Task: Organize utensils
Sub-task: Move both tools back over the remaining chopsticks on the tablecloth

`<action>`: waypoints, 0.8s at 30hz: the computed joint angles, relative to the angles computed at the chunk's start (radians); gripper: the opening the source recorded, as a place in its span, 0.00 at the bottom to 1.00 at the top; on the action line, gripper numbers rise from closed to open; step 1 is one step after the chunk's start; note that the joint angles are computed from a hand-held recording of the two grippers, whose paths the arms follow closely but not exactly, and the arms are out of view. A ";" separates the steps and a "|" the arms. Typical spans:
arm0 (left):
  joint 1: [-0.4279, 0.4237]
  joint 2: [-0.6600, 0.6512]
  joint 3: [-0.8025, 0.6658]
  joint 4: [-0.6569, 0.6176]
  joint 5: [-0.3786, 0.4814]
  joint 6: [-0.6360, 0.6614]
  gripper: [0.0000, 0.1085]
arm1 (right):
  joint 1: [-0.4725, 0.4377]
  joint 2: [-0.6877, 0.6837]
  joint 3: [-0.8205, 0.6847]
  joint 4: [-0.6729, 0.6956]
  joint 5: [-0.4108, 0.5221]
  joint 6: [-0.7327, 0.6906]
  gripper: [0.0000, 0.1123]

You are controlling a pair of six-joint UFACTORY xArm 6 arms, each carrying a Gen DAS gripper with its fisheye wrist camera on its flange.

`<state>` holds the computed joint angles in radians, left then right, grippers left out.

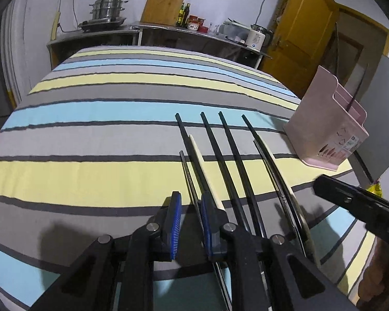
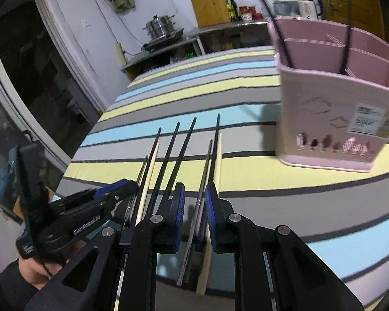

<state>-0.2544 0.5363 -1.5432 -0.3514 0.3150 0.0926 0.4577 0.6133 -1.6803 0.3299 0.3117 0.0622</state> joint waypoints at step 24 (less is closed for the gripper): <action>0.018 0.070 -0.119 0.025 0.069 -0.028 0.13 | -0.014 0.319 -0.491 -0.166 0.276 0.142 0.15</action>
